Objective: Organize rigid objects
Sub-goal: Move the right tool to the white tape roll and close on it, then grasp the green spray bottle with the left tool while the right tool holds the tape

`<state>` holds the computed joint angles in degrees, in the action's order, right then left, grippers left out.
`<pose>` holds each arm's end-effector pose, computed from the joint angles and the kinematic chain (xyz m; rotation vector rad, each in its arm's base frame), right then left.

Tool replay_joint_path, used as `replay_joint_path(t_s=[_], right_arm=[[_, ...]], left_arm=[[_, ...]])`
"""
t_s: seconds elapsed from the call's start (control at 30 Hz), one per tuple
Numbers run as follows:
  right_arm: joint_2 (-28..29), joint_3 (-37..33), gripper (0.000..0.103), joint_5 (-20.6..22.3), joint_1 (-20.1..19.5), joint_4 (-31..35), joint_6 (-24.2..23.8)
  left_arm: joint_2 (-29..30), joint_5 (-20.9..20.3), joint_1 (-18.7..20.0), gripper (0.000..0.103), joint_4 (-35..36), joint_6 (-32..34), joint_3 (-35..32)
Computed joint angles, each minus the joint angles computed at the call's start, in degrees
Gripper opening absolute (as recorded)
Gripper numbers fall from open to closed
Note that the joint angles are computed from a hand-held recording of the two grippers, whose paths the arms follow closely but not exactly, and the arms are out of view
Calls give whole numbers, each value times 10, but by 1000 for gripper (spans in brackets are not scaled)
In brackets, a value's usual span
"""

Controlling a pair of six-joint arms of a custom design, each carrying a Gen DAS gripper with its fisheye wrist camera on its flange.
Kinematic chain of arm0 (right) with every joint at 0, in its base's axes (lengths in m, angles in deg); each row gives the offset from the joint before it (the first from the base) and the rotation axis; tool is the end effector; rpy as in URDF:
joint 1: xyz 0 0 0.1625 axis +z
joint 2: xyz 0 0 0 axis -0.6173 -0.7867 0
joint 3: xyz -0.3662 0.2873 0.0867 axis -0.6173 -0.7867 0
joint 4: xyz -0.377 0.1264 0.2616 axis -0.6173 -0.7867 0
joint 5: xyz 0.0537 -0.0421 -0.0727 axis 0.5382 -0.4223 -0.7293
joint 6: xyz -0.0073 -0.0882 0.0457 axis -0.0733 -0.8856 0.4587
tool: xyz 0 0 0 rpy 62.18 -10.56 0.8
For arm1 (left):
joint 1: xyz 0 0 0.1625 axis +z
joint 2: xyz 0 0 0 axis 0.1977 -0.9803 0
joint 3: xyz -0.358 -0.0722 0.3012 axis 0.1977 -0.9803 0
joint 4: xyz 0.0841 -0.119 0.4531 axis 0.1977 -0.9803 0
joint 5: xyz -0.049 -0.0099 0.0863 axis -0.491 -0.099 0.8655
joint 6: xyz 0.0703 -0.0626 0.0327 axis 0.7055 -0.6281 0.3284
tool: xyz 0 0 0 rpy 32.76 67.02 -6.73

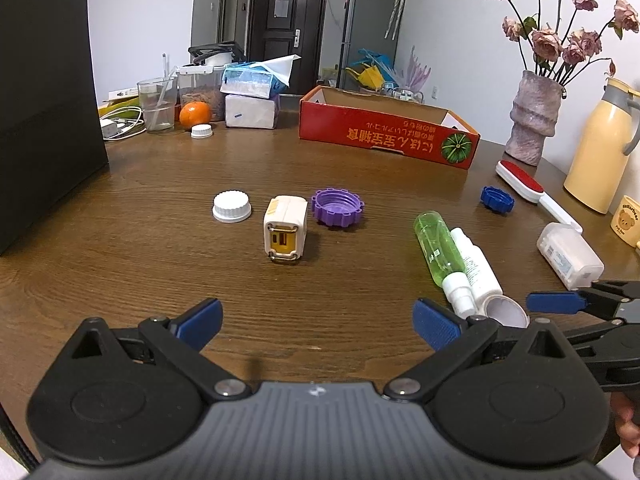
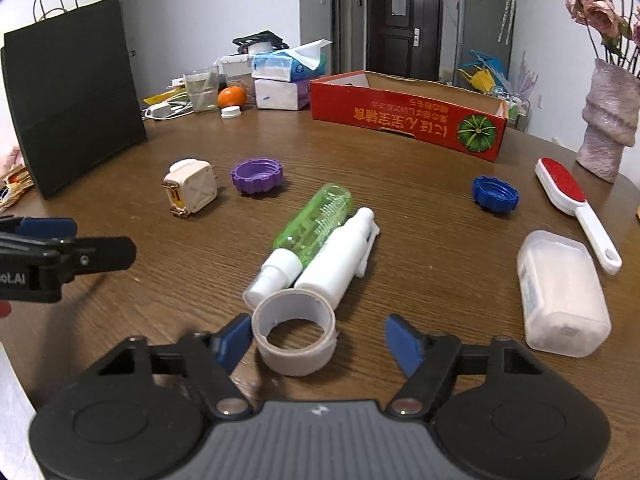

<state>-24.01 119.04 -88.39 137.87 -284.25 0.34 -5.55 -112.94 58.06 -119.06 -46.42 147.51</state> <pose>0.1923 -0.7139 0.0754 0.1925 -2.1746 1.0447 -0.1258 -0.8036 0.1615 1.0635 2.4252 -0.8356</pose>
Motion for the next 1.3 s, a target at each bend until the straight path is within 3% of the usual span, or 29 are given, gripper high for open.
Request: replay_joint_path(t_s=[0.03,0.1,0.13,0.57,1.3], right_arm=[[1,-3,63,0,-1,5,-2],[-1,-3,44,12,-5,19,-5],[1,-3,43,15,-5,11,-14],[-23,34,43,71,-14,-25,-27],[-61,82,43,81,-41,-127,-40]], left_arm=[[1,1,-1,103,0,-1,0],[1,4,-2,103,-1,-1,0],[1,4,-3,103,-3,0,0],[2,22,-13,103,-7,-14,2],[40,38,-45,103,-5,-10,-18]])
